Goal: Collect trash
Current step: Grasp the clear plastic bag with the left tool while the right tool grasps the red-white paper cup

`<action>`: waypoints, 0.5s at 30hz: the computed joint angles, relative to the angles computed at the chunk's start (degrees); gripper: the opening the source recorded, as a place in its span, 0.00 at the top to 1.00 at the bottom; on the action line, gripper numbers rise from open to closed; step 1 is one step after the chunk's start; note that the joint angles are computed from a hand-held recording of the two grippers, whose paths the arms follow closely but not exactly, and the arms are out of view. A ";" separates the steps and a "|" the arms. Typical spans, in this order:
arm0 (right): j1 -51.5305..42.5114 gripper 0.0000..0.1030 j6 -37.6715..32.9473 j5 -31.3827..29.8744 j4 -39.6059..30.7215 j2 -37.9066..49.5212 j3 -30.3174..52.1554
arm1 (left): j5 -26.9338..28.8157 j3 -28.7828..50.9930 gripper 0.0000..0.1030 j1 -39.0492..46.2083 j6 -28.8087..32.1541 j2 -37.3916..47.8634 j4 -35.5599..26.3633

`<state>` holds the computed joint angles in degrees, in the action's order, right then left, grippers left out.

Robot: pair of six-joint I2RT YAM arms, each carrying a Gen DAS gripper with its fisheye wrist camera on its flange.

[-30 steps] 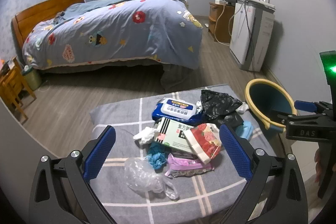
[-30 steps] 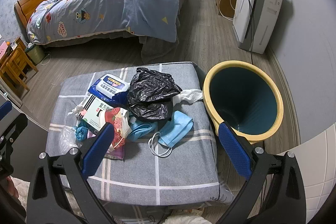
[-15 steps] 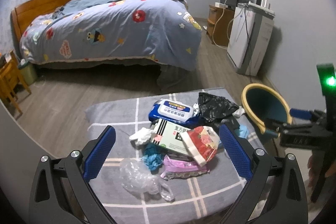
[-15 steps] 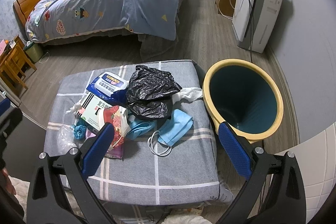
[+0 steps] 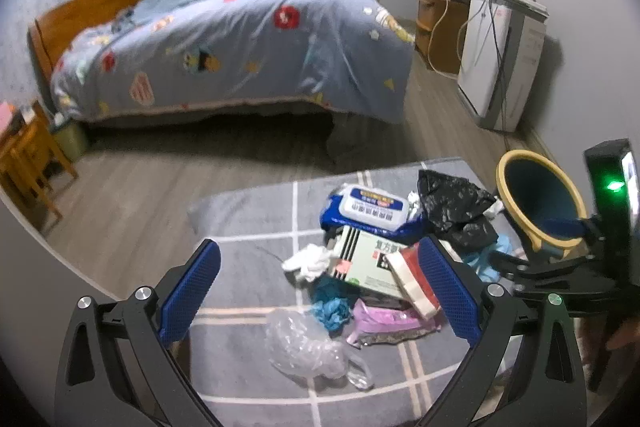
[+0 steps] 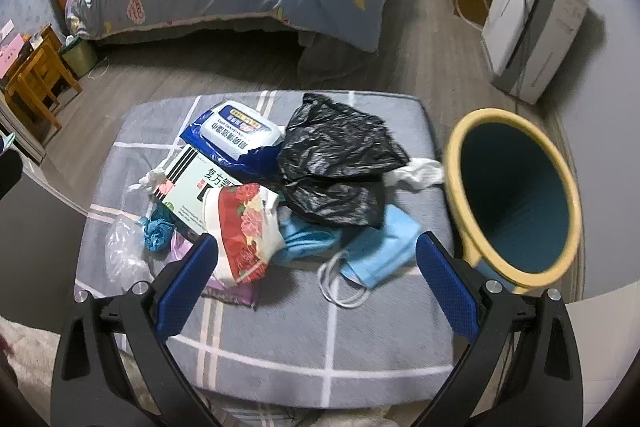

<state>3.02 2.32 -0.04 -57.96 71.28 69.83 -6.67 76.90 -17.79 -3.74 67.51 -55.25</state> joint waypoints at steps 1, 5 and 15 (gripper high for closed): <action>0.34 0.05 0.44 -0.15 0.62 1.05 -0.05 | 1.02 0.00 0.05 1.27 0.27 0.52 0.19; 0.79 0.06 0.47 -0.40 2.68 4.07 -0.41 | 5.71 -1.37 0.05 5.78 0.81 1.40 0.89; -0.01 0.11 1.16 -5.10 5.82 8.99 -1.14 | 10.01 -12.48 0.06 12.49 2.72 1.81 5.29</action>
<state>3.01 3.48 -5.15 -52.14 80.28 68.69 3.34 64.42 -5.30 -1.02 69.31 -49.96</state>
